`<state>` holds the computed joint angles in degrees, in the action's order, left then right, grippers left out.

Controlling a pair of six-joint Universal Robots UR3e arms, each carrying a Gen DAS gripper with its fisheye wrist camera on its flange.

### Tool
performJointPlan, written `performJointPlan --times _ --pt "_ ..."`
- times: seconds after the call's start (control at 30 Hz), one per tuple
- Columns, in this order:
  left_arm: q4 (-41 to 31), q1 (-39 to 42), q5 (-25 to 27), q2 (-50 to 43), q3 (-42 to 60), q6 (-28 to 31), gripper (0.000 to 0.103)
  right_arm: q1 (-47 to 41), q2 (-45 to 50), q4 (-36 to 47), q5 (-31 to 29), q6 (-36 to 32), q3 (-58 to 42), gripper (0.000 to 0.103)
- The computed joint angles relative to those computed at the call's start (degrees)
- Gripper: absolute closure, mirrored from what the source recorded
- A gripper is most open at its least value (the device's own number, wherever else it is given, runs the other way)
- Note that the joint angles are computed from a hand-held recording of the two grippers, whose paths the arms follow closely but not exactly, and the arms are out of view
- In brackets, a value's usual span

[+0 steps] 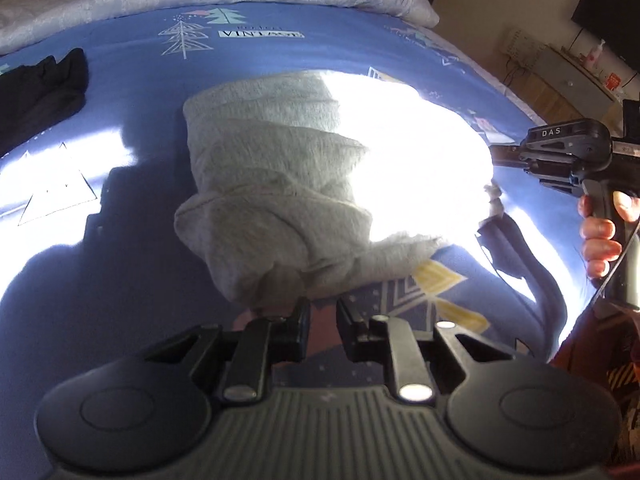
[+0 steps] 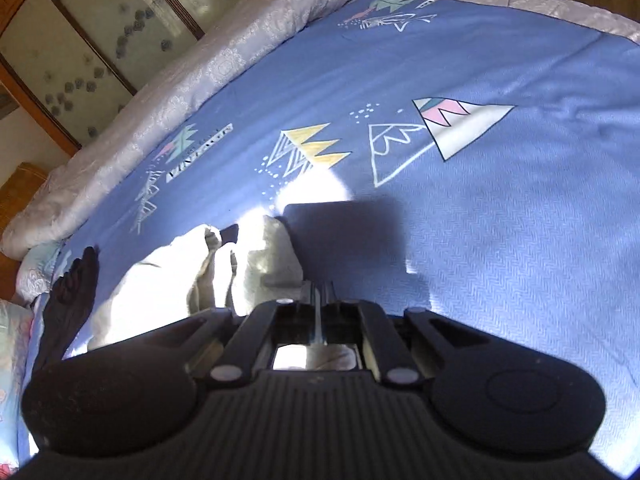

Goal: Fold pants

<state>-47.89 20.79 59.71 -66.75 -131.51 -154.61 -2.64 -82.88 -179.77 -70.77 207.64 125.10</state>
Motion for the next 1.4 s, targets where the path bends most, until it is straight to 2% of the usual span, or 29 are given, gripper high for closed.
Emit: performJointPlan --times 0.07,0.1,0.13,0.17,0.2,0.27,0.33,0.4,0.43,0.47,0.5,0.53,0.57,0.63,0.7,0.8,0.87,0.97,1.07,1.1,1.23,1.3,1.37,1.4 --pt "-4.9 5.6 -3.6 6.8 -1.6 3.8 0.082 -0.8 -1.2 -4.3 2.7 1.0 2.3 0.090" --pt "-8.2 9.5 -5.8 10.9 -2.3 5.6 0.074 -1.4 -2.0 -6.1 4.2 1.3 3.5 0.077" --pt "-10.7 12.6 -7.4 13.3 -2.3 6.6 0.069 -1.6 -2.2 -7.9 5.4 1.9 4.1 0.058" --pt "-12.7 16.3 -9.1 15.2 -2.0 7.1 0.058 -1.8 -2.2 -9.3 6.7 2.2 4.6 0.050" --pt "-11.2 18.0 -9.6 16.0 -2.6 5.9 0.052 -1.9 -2.3 -10.2 8.3 2.0 4.9 0.044" --pt "-5.9 18.4 -9.2 13.3 -2.3 3.0 0.051 -0.9 -1.4 -9.4 9.8 1.2 3.8 0.044" --pt "-2.5 17.2 -9.4 10.5 -2.1 3.2 0.051 1.0 0.4 -5.9 9.3 0.3 1.0 0.044" --pt "3.8 13.3 -7.6 6.6 -2.6 2.9 0.047 2.7 2.9 -3.4 9.5 0.2 -1.5 0.046" --pt "7.0 10.8 -6.1 4.5 -2.7 2.5 0.048 4.0 4.2 -2.1 8.6 0.1 -2.9 0.071" --pt "10.7 7.6 -3.8 1.8 -2.6 1.5 0.054 5.1 5.1 -0.5 7.2 -0.2 -4.2 0.081" --pt "13.1 4.9 -1.8 -0.7 -2.1 0.5 0.070 5.7 5.5 1.0 6.6 -0.3 -5.3 0.084" --pt "15.3 3.0 -0.1 -2.3 -2.3 -0.3 0.076 5.8 5.2 0.4 6.0 0.5 -5.1 0.089" --pt "17.1 1.6 1.4 -3.4 -2.1 -1.4 0.080 5.4 4.4 -0.8 6.1 0.9 -4.4 0.089" --pt "13.4 2.5 -0.4 -1.8 -0.8 -1.8 0.083 4.8 1.5 -2.5 4.3 0.8 -3.2 0.090" --pt "6.4 6.0 -6.0 5.1 -1.2 1.5 0.084 3.0 -2.4 -3.9 3.2 0.5 -1.4 0.091" --pt "2.5 5.1 -9.2 9.9 -1.0 4.3 0.084 -0.5 -7.2 -6.7 2.9 0.5 2.0 0.091" --pt "5.3 0.2 -6.3 7.7 -1.1 3.9 0.084 -2.4 -9.0 -7.5 1.5 -0.1 4.6 0.091" --pt "12.3 -7.9 2.7 -1.0 -0.9 0.6 0.084 -5.0 -8.3 -5.0 2.3 -0.1 7.9 0.091" --pt "9.0 -8.6 5.2 -5.6 1.1 -1.5 0.084 -2.2 -4.1 -1.2 -0.1 -2.8 7.2 0.085" --pt "7.5 -7.4 4.4 -4.9 1.1 -0.9 0.084 -1.7 -3.7 -1.2 -0.6 -2.9 7.3 0.079" --pt "-1.0 -0.5 -0.5 4.9 0.2 5.8 0.078 -3.8 -6.7 -2.5 0.8 -1.0 8.3 0.071" --pt "-6.9 5.0 -5.1 10.8 0.3 9.2 0.075 -4.7 -9.1 -3.8 -0.2 0.2 8.6 0.069" --pt "-15.5 12.0 -12.4 15.1 1.7 13.0 0.075 -4.9 -10.4 -5.1 -0.5 0.5 8.0 0.069" --pt "-16.4 13.3 -14.9 14.8 2.4 12.9 0.075 -4.6 -10.4 -5.4 0.1 0.4 7.1 0.069"
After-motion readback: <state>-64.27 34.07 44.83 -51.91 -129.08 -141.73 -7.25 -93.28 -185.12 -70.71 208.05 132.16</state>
